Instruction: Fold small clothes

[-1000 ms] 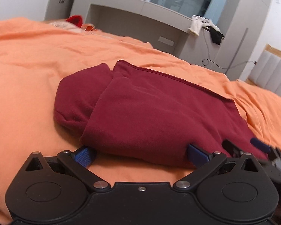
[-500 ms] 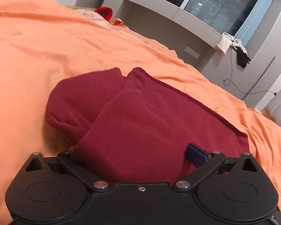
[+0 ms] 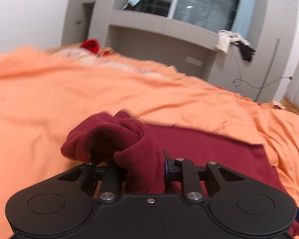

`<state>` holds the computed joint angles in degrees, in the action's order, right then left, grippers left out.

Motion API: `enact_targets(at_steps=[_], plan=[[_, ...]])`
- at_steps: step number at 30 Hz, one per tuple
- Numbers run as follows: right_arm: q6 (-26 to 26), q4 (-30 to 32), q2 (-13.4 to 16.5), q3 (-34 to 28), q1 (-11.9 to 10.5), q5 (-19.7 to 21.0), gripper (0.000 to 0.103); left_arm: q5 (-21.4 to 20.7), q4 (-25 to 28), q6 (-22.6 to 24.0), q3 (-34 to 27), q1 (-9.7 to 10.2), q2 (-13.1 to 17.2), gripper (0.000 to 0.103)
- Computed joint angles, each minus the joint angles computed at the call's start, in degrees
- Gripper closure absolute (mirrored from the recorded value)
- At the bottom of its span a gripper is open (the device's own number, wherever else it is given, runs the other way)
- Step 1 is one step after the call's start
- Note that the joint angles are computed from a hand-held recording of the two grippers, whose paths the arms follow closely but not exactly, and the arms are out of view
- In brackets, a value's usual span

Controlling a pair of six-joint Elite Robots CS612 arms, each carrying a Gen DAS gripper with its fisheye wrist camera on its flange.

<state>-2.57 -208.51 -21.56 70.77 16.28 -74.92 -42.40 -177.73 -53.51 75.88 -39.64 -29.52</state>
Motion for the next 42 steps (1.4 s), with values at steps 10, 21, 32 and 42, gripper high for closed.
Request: enact_targets(at_steps=[10,21,32,42], plan=[[14.25,-9.13,-2.45,2.55,-3.68,-6.62,0.0,-6.68,-2.81,23.25,-17.48,-1.22,6.44,0.086],[23.48,-2.56,-3.2,0.55,-7.88,-11.74,0.0,-16.84,5.25,37.78,-27.81,-4.14,13.75,0.087],[30.79,5.6,-2.14,-1.23,-9.97,-0.13,0.0,-19.39,4.28,38.85,-25.57,-4.65,13.1,0.06],[32.96,14.02,-2.0,-2.53,-10.19,3.31,0.0,-24.36,0.99,41.46,-22.07,-5.39,11.43,0.034]])
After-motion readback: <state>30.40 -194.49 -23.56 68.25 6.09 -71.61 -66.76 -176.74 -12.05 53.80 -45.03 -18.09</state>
